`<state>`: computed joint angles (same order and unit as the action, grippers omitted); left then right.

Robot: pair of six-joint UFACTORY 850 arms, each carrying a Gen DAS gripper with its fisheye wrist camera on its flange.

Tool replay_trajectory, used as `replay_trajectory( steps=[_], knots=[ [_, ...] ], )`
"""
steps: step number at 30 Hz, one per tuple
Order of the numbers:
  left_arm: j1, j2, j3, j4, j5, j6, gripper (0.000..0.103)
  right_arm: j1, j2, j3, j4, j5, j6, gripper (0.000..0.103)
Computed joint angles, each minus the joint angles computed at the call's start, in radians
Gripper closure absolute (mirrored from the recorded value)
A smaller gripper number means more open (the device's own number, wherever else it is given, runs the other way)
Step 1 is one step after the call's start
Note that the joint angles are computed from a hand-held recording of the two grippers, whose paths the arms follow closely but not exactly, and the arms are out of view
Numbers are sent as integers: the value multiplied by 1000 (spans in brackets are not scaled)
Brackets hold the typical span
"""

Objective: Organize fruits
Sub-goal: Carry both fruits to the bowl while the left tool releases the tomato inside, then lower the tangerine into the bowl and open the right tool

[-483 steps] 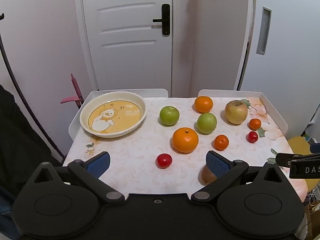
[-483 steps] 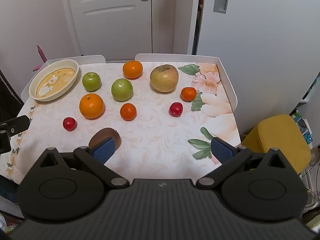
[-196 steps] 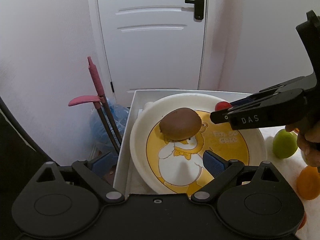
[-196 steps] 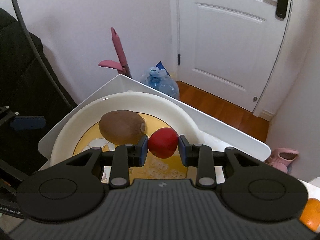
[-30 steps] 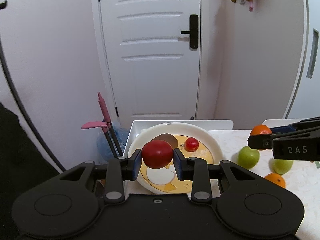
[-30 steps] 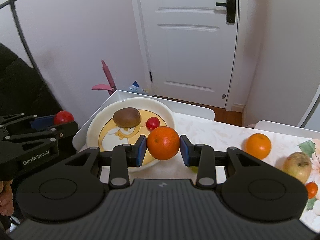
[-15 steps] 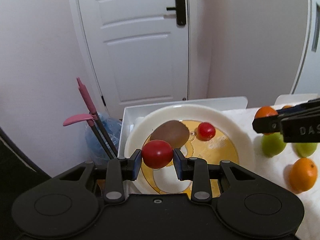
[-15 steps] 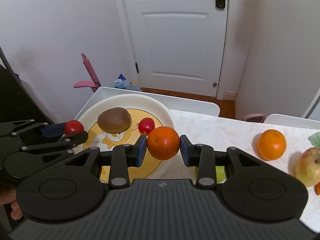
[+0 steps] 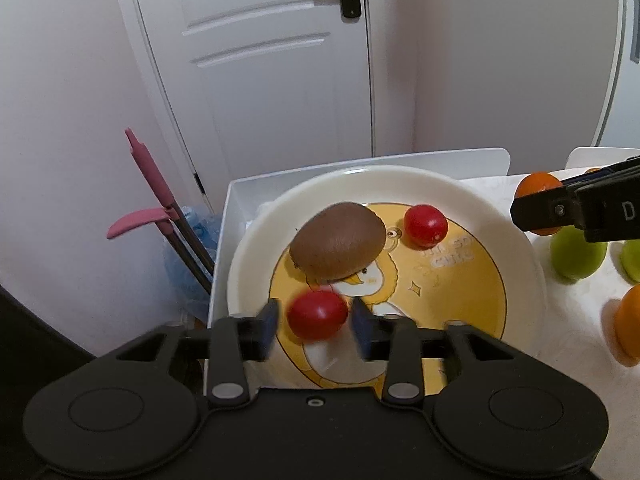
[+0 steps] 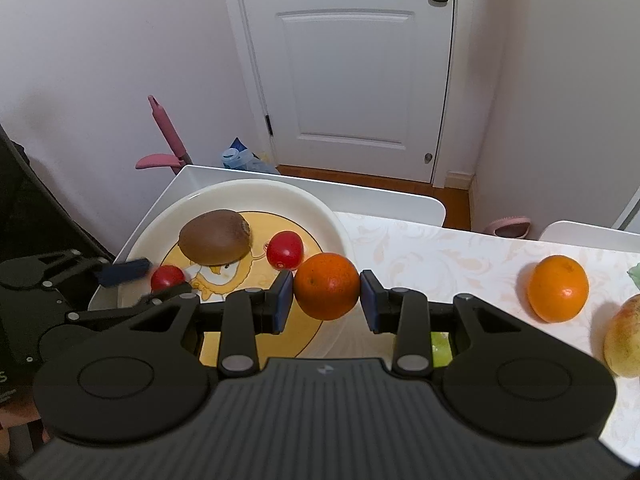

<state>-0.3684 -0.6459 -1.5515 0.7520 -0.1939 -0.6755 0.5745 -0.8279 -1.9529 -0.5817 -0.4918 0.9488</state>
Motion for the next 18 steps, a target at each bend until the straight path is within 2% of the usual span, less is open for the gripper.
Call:
replay_trajectory(
  steps=[2,5,7,14,18],
  knots=[
    [-1,13,17,99,16,-98,31,-3,4,4,10,8,-18,52],
    [-9,33,40,259,4,-265,16,-8,8,7,35,17,-61,52],
    [-12,48,57,304,-2,-332,8,-13,8,6,64,21,-106,52],
    [-14,93,105,247,-23,-381,5,-29,-12,-21,186,41,-295,52],
    [-23,108,123,287,-50,-445,4,-34,-41,-55,267,42,-431,52]
  ],
)
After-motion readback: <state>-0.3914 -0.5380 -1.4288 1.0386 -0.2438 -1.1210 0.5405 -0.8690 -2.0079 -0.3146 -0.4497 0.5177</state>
